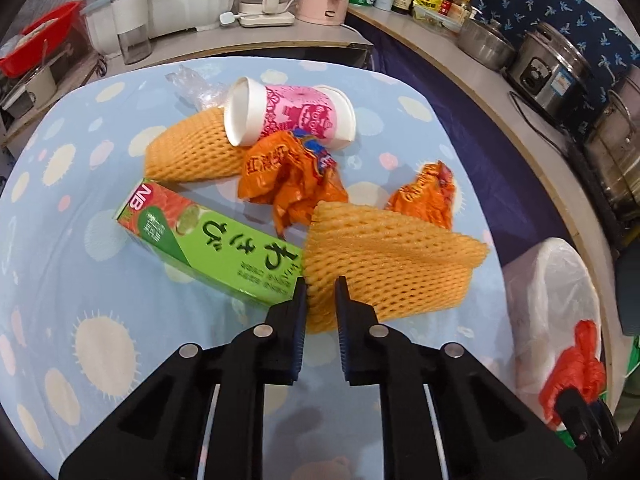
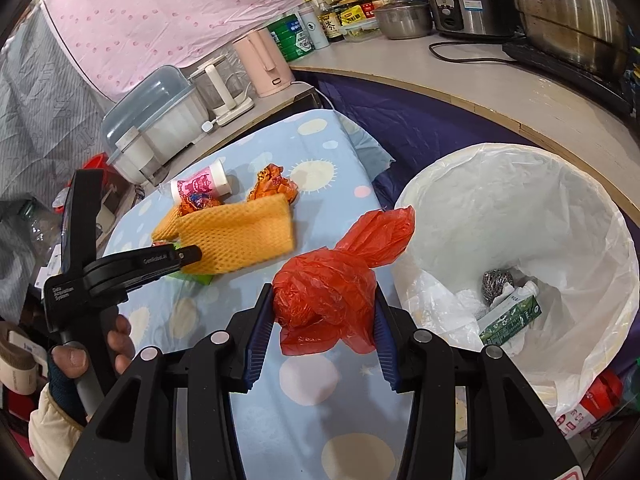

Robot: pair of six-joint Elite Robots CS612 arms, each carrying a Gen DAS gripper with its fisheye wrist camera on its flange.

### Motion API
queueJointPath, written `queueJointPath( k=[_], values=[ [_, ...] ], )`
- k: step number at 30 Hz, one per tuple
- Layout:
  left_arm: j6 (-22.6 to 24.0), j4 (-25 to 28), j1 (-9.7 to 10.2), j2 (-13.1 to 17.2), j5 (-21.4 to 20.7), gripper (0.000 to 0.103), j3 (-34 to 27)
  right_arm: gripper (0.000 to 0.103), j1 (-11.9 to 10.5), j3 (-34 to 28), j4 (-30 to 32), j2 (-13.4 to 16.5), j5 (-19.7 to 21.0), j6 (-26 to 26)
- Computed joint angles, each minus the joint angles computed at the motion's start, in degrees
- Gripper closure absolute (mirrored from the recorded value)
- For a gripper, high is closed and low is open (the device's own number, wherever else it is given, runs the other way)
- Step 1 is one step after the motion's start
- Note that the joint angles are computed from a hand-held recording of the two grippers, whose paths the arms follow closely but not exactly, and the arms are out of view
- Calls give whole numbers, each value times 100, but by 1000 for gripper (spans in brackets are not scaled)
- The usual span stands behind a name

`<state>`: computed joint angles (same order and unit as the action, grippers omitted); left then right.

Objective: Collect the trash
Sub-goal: 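Grasp the orange foam net sleeve with the left tool while the right tool holds the red bag, then carry the foam sleeve and red bag over the trash bin with both tools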

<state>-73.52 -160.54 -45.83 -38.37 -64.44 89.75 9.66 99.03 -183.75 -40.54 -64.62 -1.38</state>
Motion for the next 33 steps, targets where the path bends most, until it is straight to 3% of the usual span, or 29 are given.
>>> queueJointPath(
  k=[19,33],
  values=[
    [542,-257,-578,-324,462,92,29,59,-408,601,-890,-333,262,293],
    [1437,-139,-754,-32,585,92,-863,59,-828,673,-1196,-305,37,723]
  ],
)
